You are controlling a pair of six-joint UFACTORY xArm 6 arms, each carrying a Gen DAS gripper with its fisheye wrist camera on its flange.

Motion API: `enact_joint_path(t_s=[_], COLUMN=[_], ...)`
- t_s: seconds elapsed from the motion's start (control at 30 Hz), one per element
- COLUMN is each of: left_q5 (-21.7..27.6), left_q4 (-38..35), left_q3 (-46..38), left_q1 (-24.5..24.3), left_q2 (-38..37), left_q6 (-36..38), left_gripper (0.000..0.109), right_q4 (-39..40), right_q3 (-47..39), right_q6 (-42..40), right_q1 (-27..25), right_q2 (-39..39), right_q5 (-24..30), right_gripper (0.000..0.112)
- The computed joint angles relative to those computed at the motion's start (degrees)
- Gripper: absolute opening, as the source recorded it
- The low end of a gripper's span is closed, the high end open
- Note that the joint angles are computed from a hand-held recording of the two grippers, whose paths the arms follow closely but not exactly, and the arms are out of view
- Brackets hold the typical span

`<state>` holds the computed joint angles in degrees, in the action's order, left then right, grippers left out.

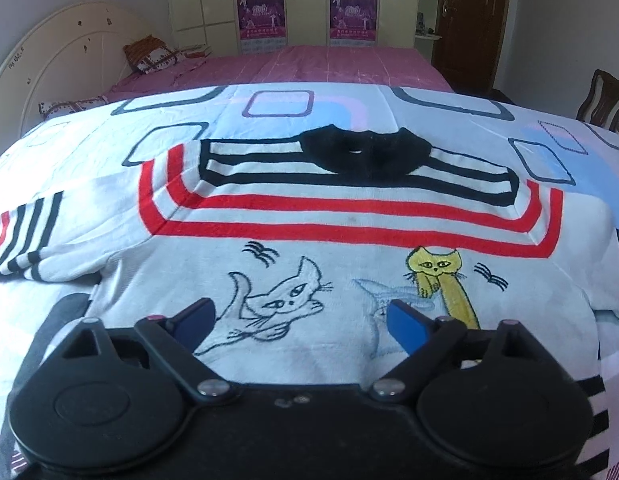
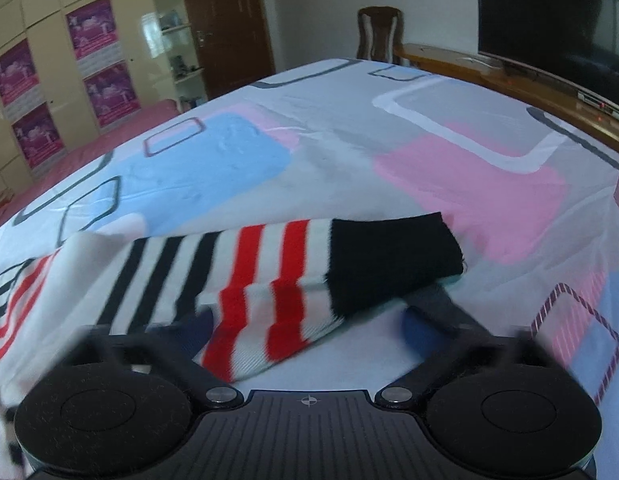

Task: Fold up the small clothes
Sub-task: 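Reach the right tool to a sleeve and grasp its black cuff, then carry the sleeve across the sweater body and lay the cuff on the chest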

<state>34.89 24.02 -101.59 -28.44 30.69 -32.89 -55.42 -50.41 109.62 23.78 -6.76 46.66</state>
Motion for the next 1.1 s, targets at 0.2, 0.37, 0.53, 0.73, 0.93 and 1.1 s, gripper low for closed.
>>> enact_joint_path(t_s=[0.2, 0.37, 0.53, 0.73, 0.93, 1.1], left_q5=[1.0, 0.7, 2.0, -1.0, -4.6, -5.6], left_q4=[-1.0, -5.8, -5.5, -8.6, -14.5, -17.6], left_q3=[-2.8, -3.6, -4.2, -1.4, 1.7, 3.0], left_q1=[-0.4, 0.3, 1.0, 2.5, 5.1, 7.7], left_q2=[2.1, 2.7, 2.7, 0.8, -1.0, -2.1], left_q6=[1.8, 4.8, 5.5, 9.7, 16.2, 19.6], left_gripper=[0.082, 0.071, 0.07, 0.07, 0.07, 0.07], right_q4=[-4.4, -6.5, -7.8, -11.7, -12.3, -4.2], right_q3=[2.2, 1.9, -1.0, -10.4, -29.7, -50.8], right_q6=[4.6, 5.4, 3.2, -1.0, -7.1, -18.6], right_q1=[-2.9, -3.1, -1.2, 2.9, 7.8, 10.7], right_q2=[-1.2, -1.1, -0.4, 4.4, 18.7, 35.8], right_q5=[-4.0, -4.8, -1.9, -1.0, -6.4, -12.2], right_gripper=[0.043, 0.015, 0.011, 0.01, 0.01, 0.01])
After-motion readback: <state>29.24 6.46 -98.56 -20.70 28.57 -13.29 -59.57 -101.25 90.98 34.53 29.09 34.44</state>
